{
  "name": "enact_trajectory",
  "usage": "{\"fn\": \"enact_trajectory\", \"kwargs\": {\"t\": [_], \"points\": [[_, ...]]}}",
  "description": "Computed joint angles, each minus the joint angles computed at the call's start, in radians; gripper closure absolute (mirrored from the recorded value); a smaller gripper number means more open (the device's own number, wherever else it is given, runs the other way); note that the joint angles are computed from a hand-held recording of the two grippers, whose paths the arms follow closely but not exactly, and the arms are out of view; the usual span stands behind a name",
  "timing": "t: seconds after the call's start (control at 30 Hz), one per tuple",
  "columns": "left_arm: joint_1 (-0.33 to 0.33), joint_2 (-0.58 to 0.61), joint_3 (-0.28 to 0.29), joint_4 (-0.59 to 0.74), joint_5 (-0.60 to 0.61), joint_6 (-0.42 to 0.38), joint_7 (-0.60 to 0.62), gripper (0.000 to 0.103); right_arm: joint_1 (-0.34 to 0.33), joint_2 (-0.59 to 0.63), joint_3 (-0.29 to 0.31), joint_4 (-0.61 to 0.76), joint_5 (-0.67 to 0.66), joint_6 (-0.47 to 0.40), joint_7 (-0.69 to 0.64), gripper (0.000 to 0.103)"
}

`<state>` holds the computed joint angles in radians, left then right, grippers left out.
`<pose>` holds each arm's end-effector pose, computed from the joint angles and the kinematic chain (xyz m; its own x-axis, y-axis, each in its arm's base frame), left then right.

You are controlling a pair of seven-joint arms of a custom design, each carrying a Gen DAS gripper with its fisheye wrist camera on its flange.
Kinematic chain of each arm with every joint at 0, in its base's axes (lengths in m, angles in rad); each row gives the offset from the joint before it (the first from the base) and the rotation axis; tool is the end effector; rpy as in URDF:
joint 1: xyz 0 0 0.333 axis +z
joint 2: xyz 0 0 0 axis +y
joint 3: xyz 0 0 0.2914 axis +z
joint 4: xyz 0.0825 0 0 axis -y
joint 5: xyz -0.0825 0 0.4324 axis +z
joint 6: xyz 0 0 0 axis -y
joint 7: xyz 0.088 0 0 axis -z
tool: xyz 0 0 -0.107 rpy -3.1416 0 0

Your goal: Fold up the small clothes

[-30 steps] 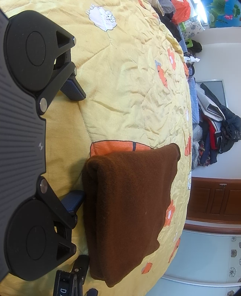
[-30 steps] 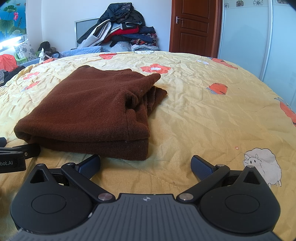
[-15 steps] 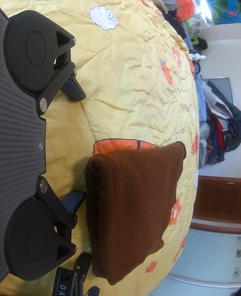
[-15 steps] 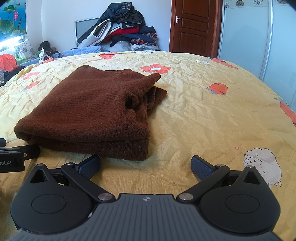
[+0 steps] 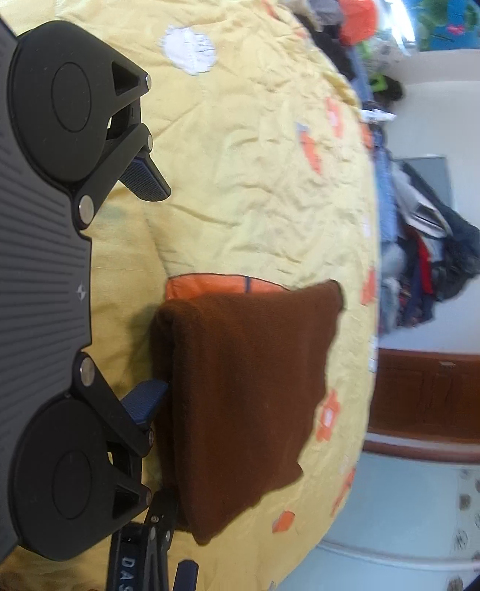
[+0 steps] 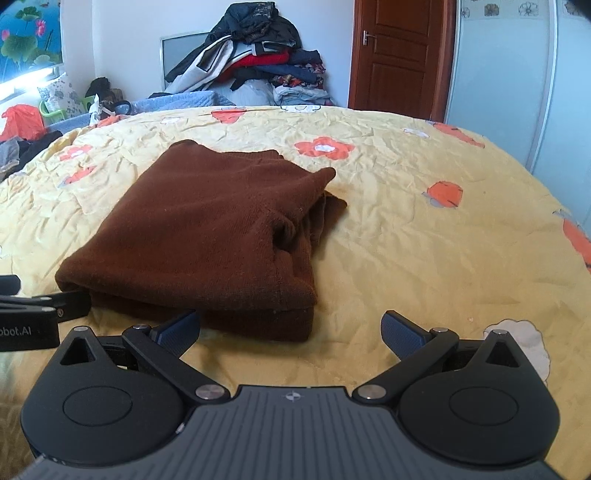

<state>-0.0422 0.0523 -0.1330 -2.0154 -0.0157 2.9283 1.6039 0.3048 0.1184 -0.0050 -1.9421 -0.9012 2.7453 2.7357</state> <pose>0.6458 -0.1121 0.4833 -0.1880 -0.9822 -0.0044 -0.6393 0.1257 -0.7586 0.6265 0.2265 0.4415 -0.1276 -0.9915 -0.0237 -0.6378 0.1003 -0.7637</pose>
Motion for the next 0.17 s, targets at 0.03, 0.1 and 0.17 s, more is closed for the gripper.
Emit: {"fn": "enact_trajectory", "kwargs": {"t": [0.03,0.1,0.17], "points": [[-0.002,-0.005,0.005,-0.01,0.025,0.02,-0.037,0.0,-0.001,-0.002,-0.001,-0.002,0.002,0.005,0.002,0.0],[0.004,-0.006,-0.002,-0.005,-0.037,0.007,0.0,0.001,-0.002,-0.002,0.0,-0.002,0.011,0.003,-0.005,0.0],[0.011,0.001,-0.006,0.013,-0.095,-0.024,0.044,0.0,-0.004,-0.002,0.0,-0.001,0.013,0.002,-0.009,0.0]]}}
